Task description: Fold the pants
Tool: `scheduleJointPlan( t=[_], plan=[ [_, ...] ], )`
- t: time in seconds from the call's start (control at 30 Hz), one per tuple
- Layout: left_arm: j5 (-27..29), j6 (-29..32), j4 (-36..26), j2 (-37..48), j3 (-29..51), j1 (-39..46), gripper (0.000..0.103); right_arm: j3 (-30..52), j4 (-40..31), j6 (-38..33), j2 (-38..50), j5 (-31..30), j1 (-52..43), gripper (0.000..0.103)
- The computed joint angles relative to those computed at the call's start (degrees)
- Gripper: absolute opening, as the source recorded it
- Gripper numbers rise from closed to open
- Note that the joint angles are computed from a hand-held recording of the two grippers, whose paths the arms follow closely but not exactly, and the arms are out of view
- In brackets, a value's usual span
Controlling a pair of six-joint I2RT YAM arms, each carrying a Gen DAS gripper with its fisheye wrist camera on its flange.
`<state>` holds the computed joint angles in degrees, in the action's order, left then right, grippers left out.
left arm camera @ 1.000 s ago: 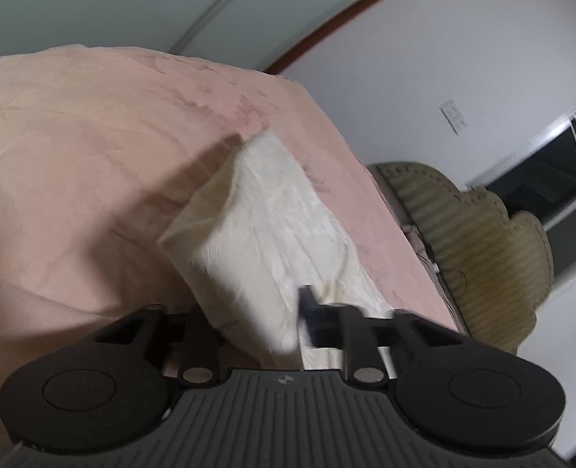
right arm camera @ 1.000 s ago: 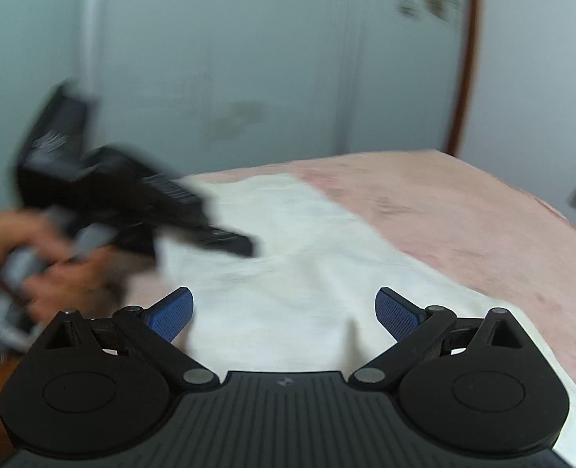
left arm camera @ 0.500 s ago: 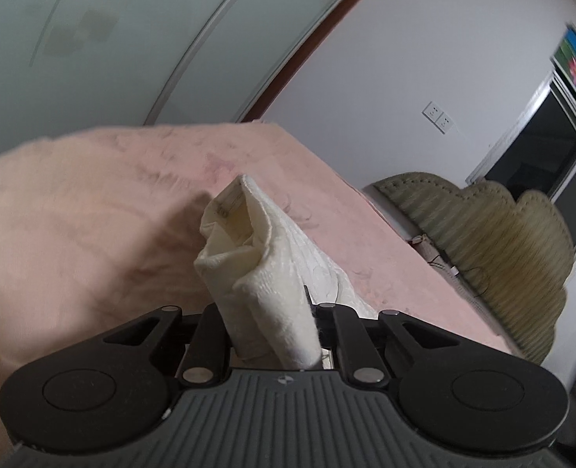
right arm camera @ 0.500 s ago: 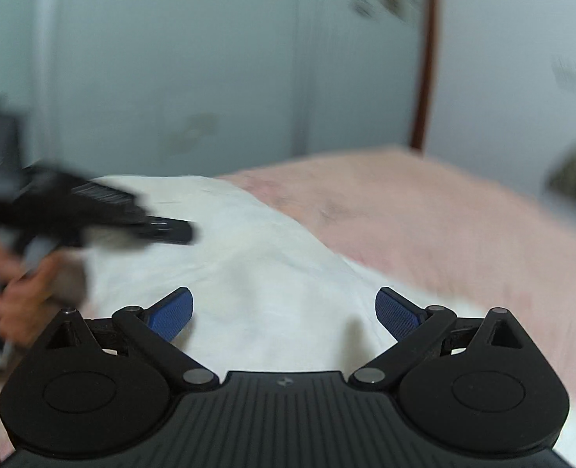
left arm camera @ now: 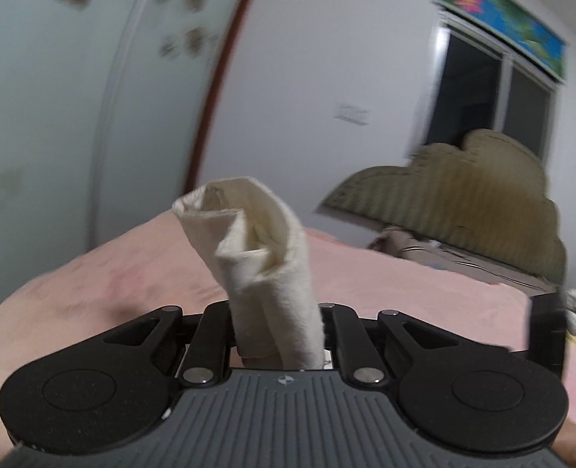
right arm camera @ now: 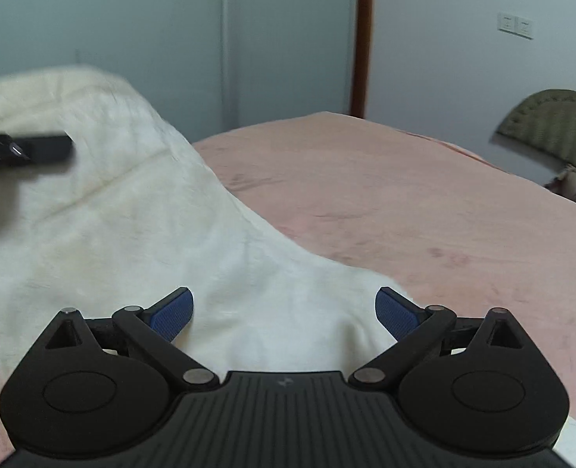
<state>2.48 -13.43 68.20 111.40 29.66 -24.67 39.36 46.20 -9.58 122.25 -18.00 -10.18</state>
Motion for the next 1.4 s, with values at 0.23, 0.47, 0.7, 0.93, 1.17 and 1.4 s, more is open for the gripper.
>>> scheduleJointPlan(
  t=[0.23, 0.47, 0.7, 0.93, 1.17, 1.4],
  plan=[
    [-2.81, 0.83, -2.45, -0.92, 3.86, -13.50, 0.014, -1.37, 2.56, 9.30, -4.60, -15.36, -11.45, 0.101],
    [-4.40, 1.81, -9.18, 9.26, 18.26, -23.78, 0.014, -4.72, 1.26, 1.58, -9.50, -17.29, -21.59, 0.101],
    [-3.79, -0.06, -15.04, 18.89, 30.64, -29.56, 0.014, -6.77, 0.45, -8.08, -7.89, -18.59, -31.88, 0.101],
    [-4.05, 1.87, -21.04, 25.60, 39.64, -33.77, 0.014, -7.81, -0.55, -14.18, -5.89, -18.10, -39.44, 0.101],
    [-3.14, 4.58, -28.09, 30.04, 46.98, -35.09, 0.021, -6.88, -0.36, -15.75, -1.51, -16.86, -43.46, 0.101],
    [8.19, 3.90, -34.94, 31.04, 49.68, -33.75, 0.060, -6.33, -5.28, -18.92, 0.53, -14.15, -50.93, 0.101]
  ],
)
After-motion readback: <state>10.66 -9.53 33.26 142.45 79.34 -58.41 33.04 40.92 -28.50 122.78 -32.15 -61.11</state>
